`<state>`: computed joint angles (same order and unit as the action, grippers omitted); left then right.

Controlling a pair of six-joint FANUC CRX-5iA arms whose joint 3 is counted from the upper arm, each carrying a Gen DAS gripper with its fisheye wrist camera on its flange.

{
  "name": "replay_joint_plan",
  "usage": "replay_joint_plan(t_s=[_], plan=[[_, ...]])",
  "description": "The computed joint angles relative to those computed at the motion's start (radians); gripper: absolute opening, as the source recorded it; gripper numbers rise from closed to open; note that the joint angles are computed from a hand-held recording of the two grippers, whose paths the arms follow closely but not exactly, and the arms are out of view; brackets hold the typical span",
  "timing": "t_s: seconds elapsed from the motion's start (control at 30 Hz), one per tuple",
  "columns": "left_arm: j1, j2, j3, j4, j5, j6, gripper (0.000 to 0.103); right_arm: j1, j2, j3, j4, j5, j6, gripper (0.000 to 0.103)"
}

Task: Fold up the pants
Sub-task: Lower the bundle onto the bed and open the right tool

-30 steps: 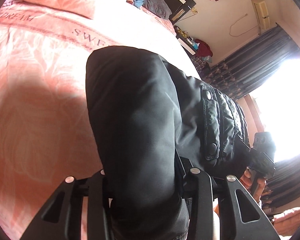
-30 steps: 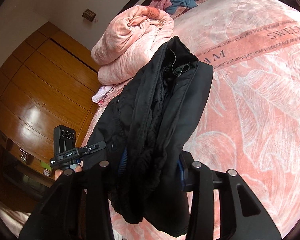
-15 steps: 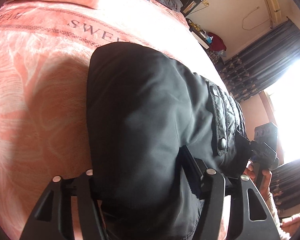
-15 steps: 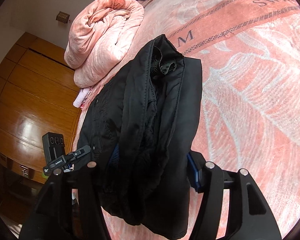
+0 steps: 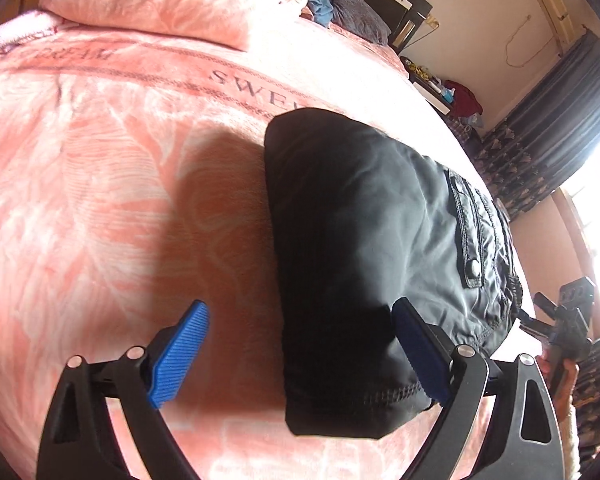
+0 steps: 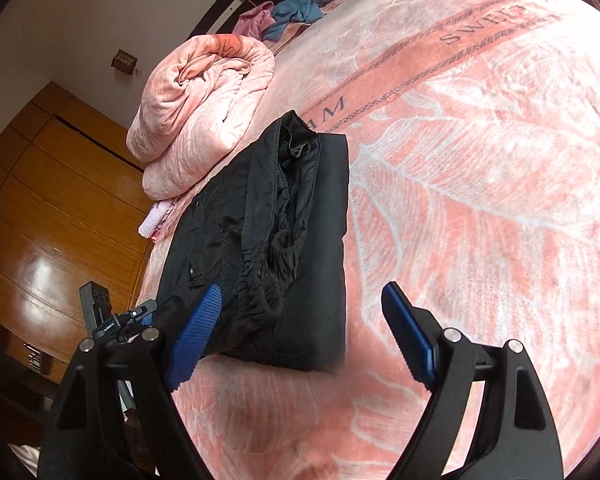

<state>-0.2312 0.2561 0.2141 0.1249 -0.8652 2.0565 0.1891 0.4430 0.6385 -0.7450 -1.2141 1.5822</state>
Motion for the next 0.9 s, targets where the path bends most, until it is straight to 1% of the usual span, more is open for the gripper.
replay_joint_plan(t_s=[0.03, 0.07, 0.1, 0.13, 0.2, 0.23, 0.27, 0.33, 0.4, 0.47, 0.6, 0.77, 0.9], plan=[[-0.026, -0.008, 0.036, -0.095, -0.050, 0.071, 0.093, 0.029, -0.038, -0.038, 0.070, 0.035, -0.022, 0.083], [-0.060, -0.012, 0.077, -0.193, -0.111, 0.138, 0.093, 0.066, -0.076, -0.081, 0.157, 0.078, -0.058, 0.086], [-0.098, -0.009, 0.123, -0.282, -0.180, 0.196, 0.094, 0.109, -0.111, -0.123, 0.247, 0.119, -0.097, 0.093], [-0.132, -0.003, 0.161, -0.343, -0.237, 0.232, 0.095, 0.144, -0.144, -0.165, 0.316, 0.152, -0.124, 0.094], [-0.181, 0.001, 0.204, -0.397, -0.291, 0.257, 0.099, 0.223, -0.196, -0.235, 0.451, 0.203, -0.197, 0.096], [-0.207, 0.008, 0.231, -0.426, -0.325, 0.270, 0.099, 0.261, -0.219, -0.272, 0.525, 0.221, -0.242, 0.100], [-0.231, 0.014, 0.257, -0.450, -0.354, 0.278, 0.099, 0.299, -0.240, -0.308, 0.601, 0.237, -0.291, 0.100], [-0.278, 0.031, 0.314, -0.500, -0.410, 0.290, 0.099, 0.369, -0.263, -0.362, 0.746, 0.240, -0.390, 0.100], [-0.316, 0.047, 0.368, -0.536, -0.460, 0.288, 0.099, 0.420, -0.291, -0.410, 0.842, 0.248, -0.462, 0.100], [-0.349, 0.056, 0.411, -0.572, -0.494, 0.291, 0.099, 0.455, -0.318, -0.448, 0.906, 0.256, -0.511, 0.100], [-0.406, 0.061, 0.475, -0.644, -0.557, 0.312, 0.099, 0.503, -0.333, -0.464, 0.998, 0.220, -0.588, 0.100], [-0.465, 0.064, 0.534, -0.719, -0.630, 0.328, 0.099, 0.538, -0.362, -0.480, 1.066, 0.191, -0.660, 0.100], [-0.502, 0.061, 0.563, -0.758, -0.657, 0.332, 0.099, 0.563, -0.379, -0.483, 1.103, 0.166, -0.690, 0.100]])
